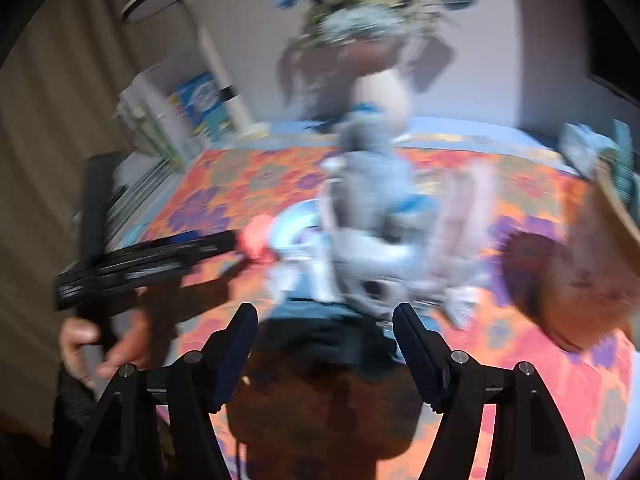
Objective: Organize soft objects
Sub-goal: 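Move both tools back over the floral bed cover, then grasp the coral pouch with the left tool while the right tool grasps the light-blue ring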
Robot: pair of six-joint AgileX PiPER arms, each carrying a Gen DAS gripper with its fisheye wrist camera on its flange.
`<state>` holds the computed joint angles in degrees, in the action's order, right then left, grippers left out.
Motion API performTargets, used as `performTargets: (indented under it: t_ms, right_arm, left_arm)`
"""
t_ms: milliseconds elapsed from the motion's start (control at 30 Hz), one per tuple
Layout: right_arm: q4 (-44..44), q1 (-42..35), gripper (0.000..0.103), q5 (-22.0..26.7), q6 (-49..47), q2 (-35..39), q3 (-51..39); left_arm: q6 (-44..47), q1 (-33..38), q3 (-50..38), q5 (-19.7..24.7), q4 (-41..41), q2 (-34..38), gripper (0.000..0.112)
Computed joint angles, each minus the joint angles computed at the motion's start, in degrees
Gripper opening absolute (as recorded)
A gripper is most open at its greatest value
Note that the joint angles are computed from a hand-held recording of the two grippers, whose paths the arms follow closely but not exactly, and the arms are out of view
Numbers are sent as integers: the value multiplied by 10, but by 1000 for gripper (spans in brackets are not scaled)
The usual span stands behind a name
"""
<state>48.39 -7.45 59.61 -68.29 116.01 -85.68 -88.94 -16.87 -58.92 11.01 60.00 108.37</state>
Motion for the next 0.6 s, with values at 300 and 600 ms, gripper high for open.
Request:
performTargets:
  t_ms: [300, 600]
  right_arm:
    - [16, 86, 60, 41, 77, 81, -107]
    - [-82, 128, 60, -109, 135, 90, -111]
  left_arm:
    - [251, 47, -42, -40, -235, 53, 63]
    - [206, 34, -55, -37, -167, 64, 62]
